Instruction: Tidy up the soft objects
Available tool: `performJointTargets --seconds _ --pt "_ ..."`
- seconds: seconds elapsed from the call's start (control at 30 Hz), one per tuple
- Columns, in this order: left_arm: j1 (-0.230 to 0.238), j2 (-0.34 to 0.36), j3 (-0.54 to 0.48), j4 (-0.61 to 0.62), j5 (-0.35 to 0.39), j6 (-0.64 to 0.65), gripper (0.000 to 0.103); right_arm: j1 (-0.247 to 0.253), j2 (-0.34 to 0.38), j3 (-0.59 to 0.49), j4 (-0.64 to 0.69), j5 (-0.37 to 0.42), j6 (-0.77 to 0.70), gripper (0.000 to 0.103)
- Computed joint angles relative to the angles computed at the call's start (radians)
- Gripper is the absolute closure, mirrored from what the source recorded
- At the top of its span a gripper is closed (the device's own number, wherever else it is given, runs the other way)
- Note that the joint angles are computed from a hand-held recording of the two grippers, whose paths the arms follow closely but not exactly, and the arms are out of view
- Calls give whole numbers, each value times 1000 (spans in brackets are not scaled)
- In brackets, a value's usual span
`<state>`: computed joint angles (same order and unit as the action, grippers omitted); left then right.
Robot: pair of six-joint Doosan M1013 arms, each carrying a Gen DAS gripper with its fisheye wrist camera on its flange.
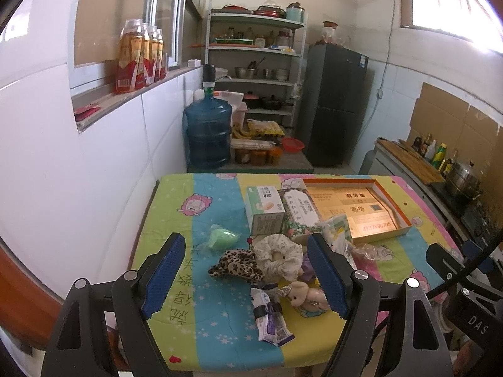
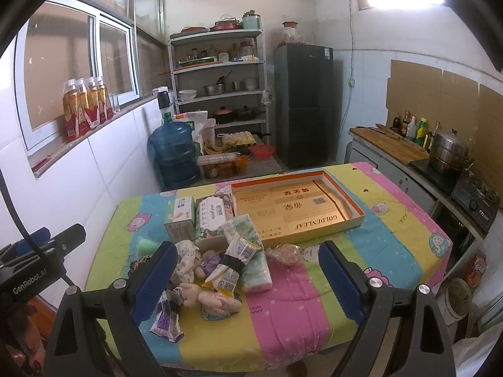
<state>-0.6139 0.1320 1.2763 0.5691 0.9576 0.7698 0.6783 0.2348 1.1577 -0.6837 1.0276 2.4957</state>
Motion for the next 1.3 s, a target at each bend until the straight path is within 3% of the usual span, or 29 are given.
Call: performJointTargets --seconds 1.3 --pt "-1 -4 1 -24 -2 17 22 7 -12 19 6 -16 10 12"
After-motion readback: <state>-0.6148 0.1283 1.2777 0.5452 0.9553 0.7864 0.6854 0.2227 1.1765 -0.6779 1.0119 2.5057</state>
